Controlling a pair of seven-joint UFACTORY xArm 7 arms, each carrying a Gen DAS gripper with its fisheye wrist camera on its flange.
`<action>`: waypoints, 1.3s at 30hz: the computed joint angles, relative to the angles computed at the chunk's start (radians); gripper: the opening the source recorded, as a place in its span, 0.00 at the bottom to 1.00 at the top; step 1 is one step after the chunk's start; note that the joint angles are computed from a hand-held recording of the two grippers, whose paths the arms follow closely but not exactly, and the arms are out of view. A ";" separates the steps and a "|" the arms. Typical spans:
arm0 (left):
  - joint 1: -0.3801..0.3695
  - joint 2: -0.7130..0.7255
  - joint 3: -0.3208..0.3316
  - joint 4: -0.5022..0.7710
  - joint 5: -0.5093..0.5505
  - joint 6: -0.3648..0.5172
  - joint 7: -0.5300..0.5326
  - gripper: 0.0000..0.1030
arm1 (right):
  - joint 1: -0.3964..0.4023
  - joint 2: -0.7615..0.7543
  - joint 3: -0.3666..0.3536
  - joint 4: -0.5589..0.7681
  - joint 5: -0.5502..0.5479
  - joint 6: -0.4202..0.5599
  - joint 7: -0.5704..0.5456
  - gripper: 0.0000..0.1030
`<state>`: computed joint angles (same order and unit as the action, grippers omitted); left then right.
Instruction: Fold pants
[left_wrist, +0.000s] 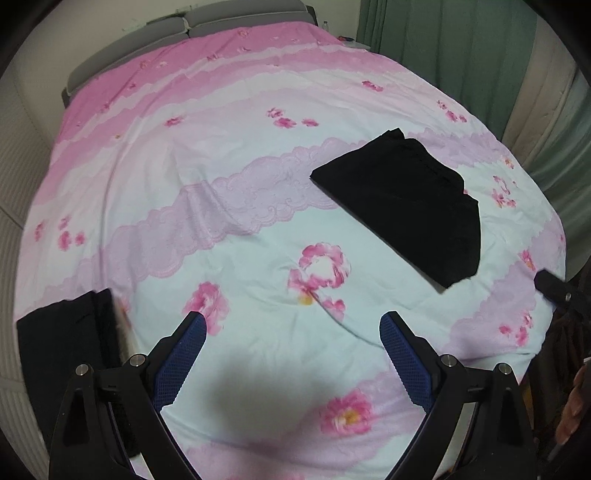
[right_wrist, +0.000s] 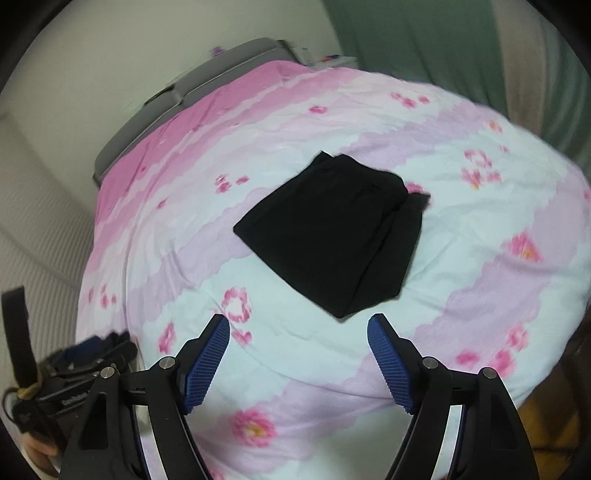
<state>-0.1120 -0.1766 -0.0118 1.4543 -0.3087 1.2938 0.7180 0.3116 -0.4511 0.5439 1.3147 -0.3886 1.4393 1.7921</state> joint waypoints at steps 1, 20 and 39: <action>-0.003 0.023 -0.003 0.000 -0.009 -0.014 0.001 0.93 | -0.004 -0.013 -0.002 -0.033 0.007 -0.028 0.044 0.75; -0.077 0.339 -0.119 0.032 -0.087 -0.232 0.123 0.91 | -0.135 -0.108 0.007 -0.621 -0.040 -0.679 0.634 0.75; -0.168 0.784 -0.199 0.562 -0.074 -0.059 -0.189 0.90 | -0.181 -0.076 -0.078 -0.662 -0.137 -0.755 0.612 0.76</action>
